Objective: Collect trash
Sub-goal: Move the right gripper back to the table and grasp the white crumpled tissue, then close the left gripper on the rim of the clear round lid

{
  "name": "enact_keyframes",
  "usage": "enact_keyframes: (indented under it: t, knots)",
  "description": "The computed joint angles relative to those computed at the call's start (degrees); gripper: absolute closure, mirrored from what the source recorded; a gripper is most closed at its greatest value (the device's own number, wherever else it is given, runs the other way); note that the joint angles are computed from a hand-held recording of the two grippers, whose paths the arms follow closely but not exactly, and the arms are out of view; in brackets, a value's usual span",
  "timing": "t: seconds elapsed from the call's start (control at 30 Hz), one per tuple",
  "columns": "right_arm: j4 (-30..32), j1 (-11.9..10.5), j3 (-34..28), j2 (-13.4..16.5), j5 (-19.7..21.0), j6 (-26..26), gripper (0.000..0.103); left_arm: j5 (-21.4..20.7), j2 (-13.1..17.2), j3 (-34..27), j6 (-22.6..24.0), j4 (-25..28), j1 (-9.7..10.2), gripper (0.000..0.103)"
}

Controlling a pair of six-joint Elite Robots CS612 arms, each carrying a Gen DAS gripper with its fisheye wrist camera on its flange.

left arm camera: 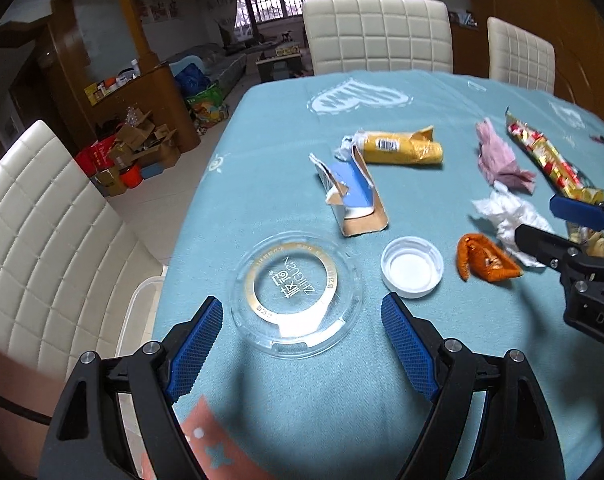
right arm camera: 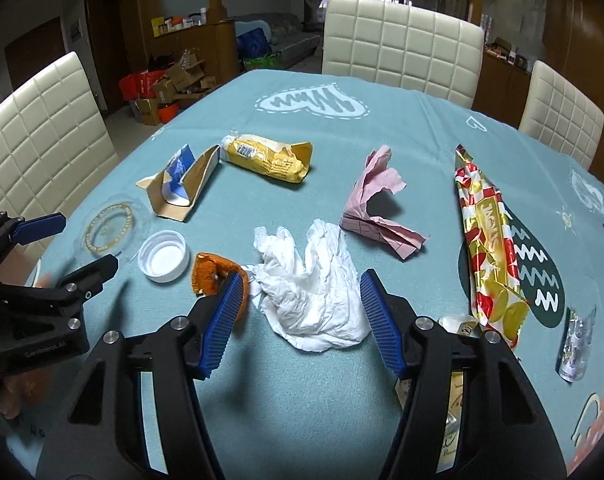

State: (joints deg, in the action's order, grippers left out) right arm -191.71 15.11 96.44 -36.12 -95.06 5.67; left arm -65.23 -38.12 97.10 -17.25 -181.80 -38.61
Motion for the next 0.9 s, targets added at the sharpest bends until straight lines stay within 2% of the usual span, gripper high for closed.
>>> enact_keyframes:
  t: [0.13, 0.23, 0.3, 0.37, 0.4, 0.47, 0.57, 0.9]
  knots:
    - [0.9, 0.0, -0.6, 0.4, -1.1, 0.0, 0.040, 0.0, 0.6, -1.3, -0.8, 2.7, 0.47, 0.023]
    - [2.0, -0.2, -0.9, 0.5, -0.7, 0.2, 0.041, -1.5, 1.1, -2.3, -1.4, 3.2, 1.14, 0.017]
    - [2.7, -0.5, -1.1, 0.6, 0.3, 0.5, 0.048, -2.2, 1.4, -2.7, -1.7, 3.2, 1.42, 0.017]
    - [4.0, -0.8, -1.4, 0.7, 1.6, 1.1, 0.066, -3.5, 1.6, -3.2, -2.4, 3.1, 1.83, 0.017]
    - [4.5, -1.0, -1.4, 0.8, 2.7, 1.5, 0.067, -4.1, 1.7, -3.2, -2.6, 2.9, 2.01, 0.017]
    - [3.5, -1.0, -1.4, 0.9, 2.7, 1.5, 0.075, -4.9, 1.8, -3.2, -3.0, 2.3, 2.19, 0.017]
    - [2.4, -0.7, -1.3, 0.9, 1.7, 1.1, 0.077, -5.6, 1.8, -3.0, -3.6, 1.7, 2.35, 0.018]
    - [-0.3, 0.2, -0.7, -0.2, 0.7, 0.4, 0.077, -0.4, 0.2, -0.1, -1.5, -4.7, 1.11, 0.019]
